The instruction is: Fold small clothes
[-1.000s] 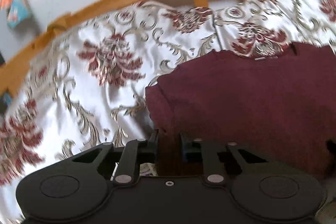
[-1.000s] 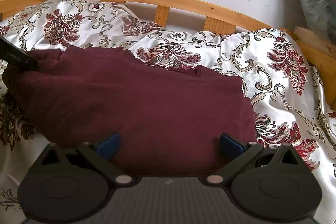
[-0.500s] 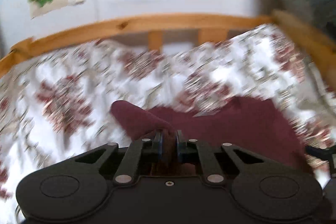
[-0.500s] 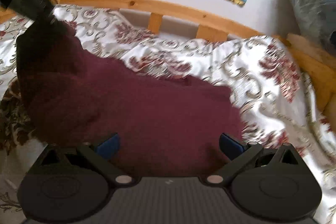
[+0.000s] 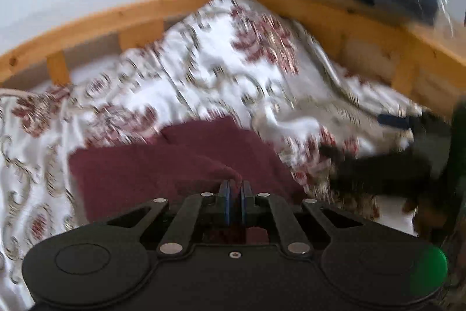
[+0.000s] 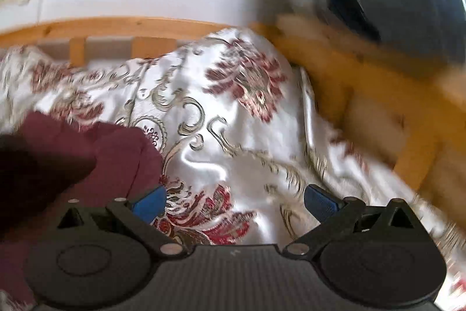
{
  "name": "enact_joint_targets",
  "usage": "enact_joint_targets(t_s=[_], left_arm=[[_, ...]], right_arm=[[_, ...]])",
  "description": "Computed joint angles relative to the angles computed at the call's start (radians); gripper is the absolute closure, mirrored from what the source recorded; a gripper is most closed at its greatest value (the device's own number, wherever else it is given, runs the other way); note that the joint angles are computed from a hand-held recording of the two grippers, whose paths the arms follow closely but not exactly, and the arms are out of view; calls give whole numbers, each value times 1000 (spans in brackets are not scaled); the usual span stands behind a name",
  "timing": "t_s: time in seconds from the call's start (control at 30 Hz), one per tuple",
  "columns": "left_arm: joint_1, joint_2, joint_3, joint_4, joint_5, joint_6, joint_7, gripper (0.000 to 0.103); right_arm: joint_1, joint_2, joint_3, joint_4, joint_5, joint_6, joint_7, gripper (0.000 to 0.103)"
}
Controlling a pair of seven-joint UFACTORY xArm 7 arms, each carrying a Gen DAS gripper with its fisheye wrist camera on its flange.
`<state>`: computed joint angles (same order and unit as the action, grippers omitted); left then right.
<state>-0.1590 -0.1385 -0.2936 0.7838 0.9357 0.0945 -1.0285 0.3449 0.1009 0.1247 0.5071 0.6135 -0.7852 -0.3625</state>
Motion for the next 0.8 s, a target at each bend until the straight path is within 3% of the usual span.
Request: enact_joint_targets(t_s=[0.1,0.13,0.2,0.27,0.3,0.4,0.43,0.53,0.63,0.7,0.8], left_arm=[[14,9,-9,-17,73,-21,-83,92],[10,0,-5,-30,70,-36,-91,86],[60,-30,-38,-54,138,-81,-185,69],[103,-71,-73,-77,171,-114,-226,42],[141,-94,-105,-88,196,-141,-248,37],[82,-152,-63,-137,120,-168,-163,28],[94,-182,-77,-158,104,-178,-162,24],[231,-303,-199,-223,92,-228,-217,15],[243,-368,-245,-245,71,-127,-177,13],[274,-396,-310,-246,63,-31,-153,12],[255,-384,-332,-252,3,80,-74,12]], right_arm=[[-44,-7,-16,-7,-109,44,117,0],[-47,-4,-17,-4,-120,49,124,0],[-54,2,-18,-8,-160,44,147,0],[-61,4,-19,-15,-205,34,175,0],[-68,7,-20,-12,-236,32,193,0],[-98,19,-22,-21,-373,-10,294,0],[-113,26,-24,-24,-436,-35,341,0],[-166,49,-30,-20,-645,-103,481,0],[-221,83,-31,17,-867,-141,613,0],[-248,107,-26,53,-984,-152,695,0],[-292,151,-15,128,-1164,-148,844,0]])
